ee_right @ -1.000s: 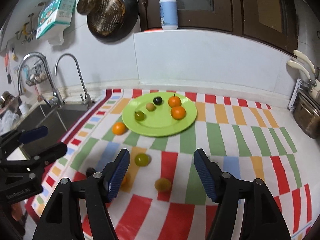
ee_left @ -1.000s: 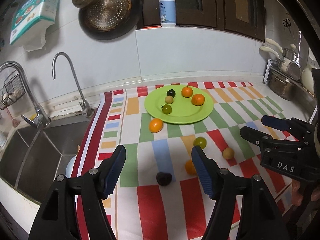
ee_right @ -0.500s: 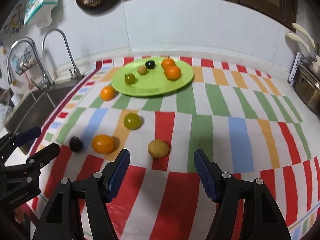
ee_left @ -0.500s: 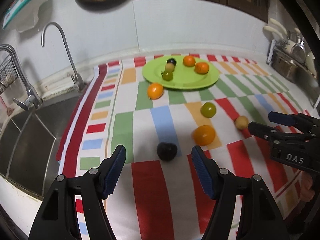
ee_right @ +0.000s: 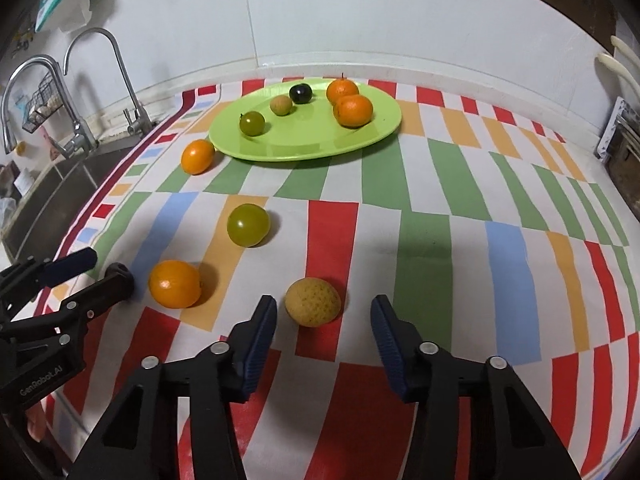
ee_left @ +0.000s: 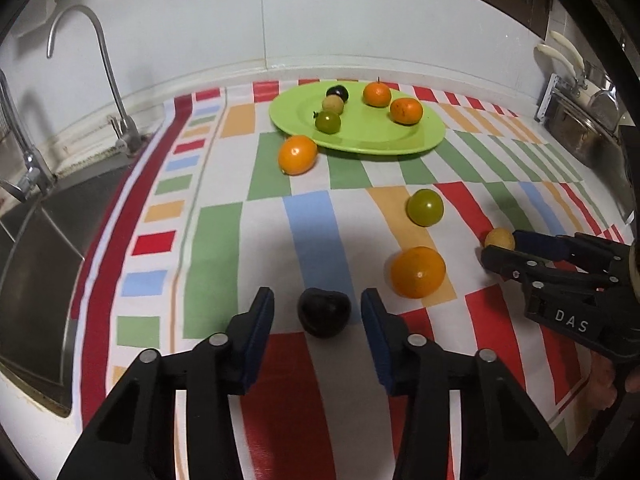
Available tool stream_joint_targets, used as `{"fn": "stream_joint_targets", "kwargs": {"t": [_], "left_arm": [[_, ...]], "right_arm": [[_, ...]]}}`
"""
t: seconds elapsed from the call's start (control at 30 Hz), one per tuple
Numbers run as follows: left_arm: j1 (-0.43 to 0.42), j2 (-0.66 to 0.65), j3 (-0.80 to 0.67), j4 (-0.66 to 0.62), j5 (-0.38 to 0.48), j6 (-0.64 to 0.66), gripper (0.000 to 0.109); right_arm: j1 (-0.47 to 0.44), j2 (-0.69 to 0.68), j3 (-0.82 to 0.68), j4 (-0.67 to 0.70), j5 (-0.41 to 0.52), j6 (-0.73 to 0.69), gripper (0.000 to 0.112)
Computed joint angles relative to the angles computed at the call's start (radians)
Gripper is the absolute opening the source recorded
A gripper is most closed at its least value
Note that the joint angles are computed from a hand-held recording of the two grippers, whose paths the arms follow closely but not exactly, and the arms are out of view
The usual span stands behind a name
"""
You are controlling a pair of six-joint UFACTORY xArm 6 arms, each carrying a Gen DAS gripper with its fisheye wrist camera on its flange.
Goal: Organize fruits
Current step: 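Grasp the dark plum with the left gripper while the right grasps the brownish fruit, then carry the plum and brownish fruit onto the green plate and open both grippers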
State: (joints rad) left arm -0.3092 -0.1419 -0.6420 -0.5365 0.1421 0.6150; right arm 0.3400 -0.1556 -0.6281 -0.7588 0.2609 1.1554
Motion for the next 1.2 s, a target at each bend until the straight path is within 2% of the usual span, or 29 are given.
{"fn": "stream_joint_targets", "kwargs": {"t": [0.1, 0.23, 0.4, 0.8, 0.97, 1.2], "left_arm": [[-0.003, 0.011, -0.011, -0.010, 0.016, 0.003, 0.029], [-0.009, 0.006, -0.009, -0.020, 0.022, 0.011, 0.028], [-0.017, -0.034, 0.010, -0.040, 0.014, 0.018, 0.028], [-0.045, -0.168, 0.042, -0.041, 0.002, 0.017, 0.028], [-0.051, -0.186, 0.021, -0.028, 0.006, 0.009, 0.028], [-0.062, -0.186, -0.025, -0.081, 0.012, 0.086, 0.028]], "right_arm": [[-0.002, 0.006, -0.004, -0.013, -0.005, 0.008, 0.040], [-0.004, 0.011, -0.004, 0.022, -0.027, -0.031, 0.030], [0.005, -0.019, 0.000, -0.037, -0.023, 0.009, 0.030], [0.019, -0.143, 0.036, -0.060, -0.048, 0.000, 0.030], [0.013, -0.181, 0.032, -0.097, -0.050, 0.018, 0.030], [0.000, -0.221, 0.013, -0.153, -0.048, 0.053, 0.030]]}}
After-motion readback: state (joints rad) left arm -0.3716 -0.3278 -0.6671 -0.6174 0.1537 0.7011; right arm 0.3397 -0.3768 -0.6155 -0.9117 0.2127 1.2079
